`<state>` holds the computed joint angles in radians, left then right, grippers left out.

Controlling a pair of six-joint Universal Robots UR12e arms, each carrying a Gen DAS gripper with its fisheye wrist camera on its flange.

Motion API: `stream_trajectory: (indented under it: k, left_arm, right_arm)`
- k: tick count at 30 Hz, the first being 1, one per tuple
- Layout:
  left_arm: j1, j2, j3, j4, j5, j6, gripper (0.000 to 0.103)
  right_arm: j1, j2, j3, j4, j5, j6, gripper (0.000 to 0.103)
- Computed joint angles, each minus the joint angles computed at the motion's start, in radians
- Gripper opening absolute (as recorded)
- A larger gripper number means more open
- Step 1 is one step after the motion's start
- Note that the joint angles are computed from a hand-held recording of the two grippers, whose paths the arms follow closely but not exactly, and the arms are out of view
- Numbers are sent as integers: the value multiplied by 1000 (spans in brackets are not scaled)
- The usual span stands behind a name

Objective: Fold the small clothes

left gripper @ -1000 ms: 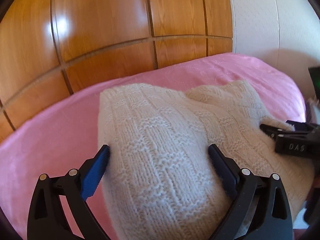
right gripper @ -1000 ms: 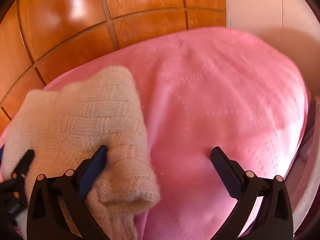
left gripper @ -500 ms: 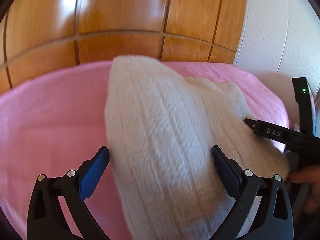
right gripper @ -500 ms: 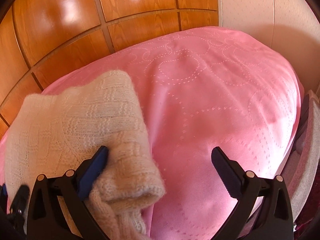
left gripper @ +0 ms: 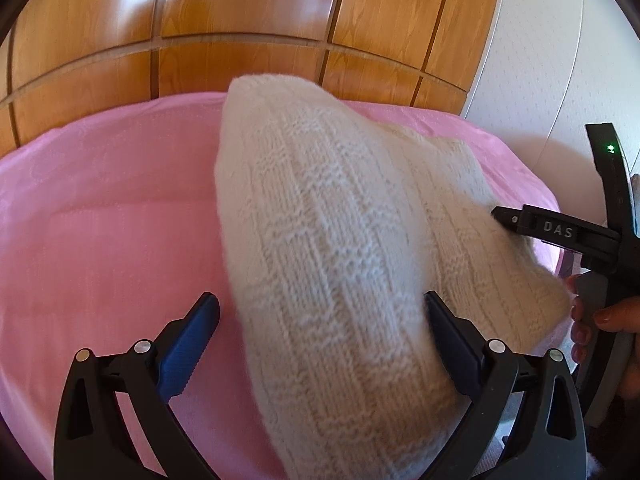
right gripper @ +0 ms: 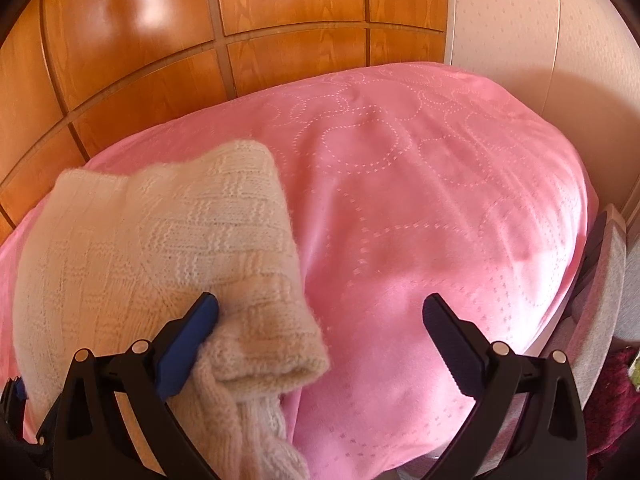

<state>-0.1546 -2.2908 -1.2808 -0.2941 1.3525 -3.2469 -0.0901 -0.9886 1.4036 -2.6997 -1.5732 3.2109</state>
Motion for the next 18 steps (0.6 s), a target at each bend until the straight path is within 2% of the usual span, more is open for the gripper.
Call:
stream_trajectory:
  k: [6, 11, 14, 16, 18]
  left_arm:
    - [3, 7, -18, 4, -8, 11, 99]
    - [2, 13, -40, 17, -16, 53, 99]
    - [19, 27, -55, 17, -87, 41, 99]
    - [33, 34, -70, 57, -126, 1, 99]
    - [46, 38, -81, 106, -142, -52, 99]
  right_arm:
    - [-6, -37, 46, -20, 25, -47, 101]
    - [-11, -37, 77, -34, -1, -85, 101]
    - [-25, -42, 78, -12, 52, -54, 101]
    - [-41, -52, 85, -20, 124, -33, 101]
    - [-62, -67, 107, -71, 219, -22, 101]
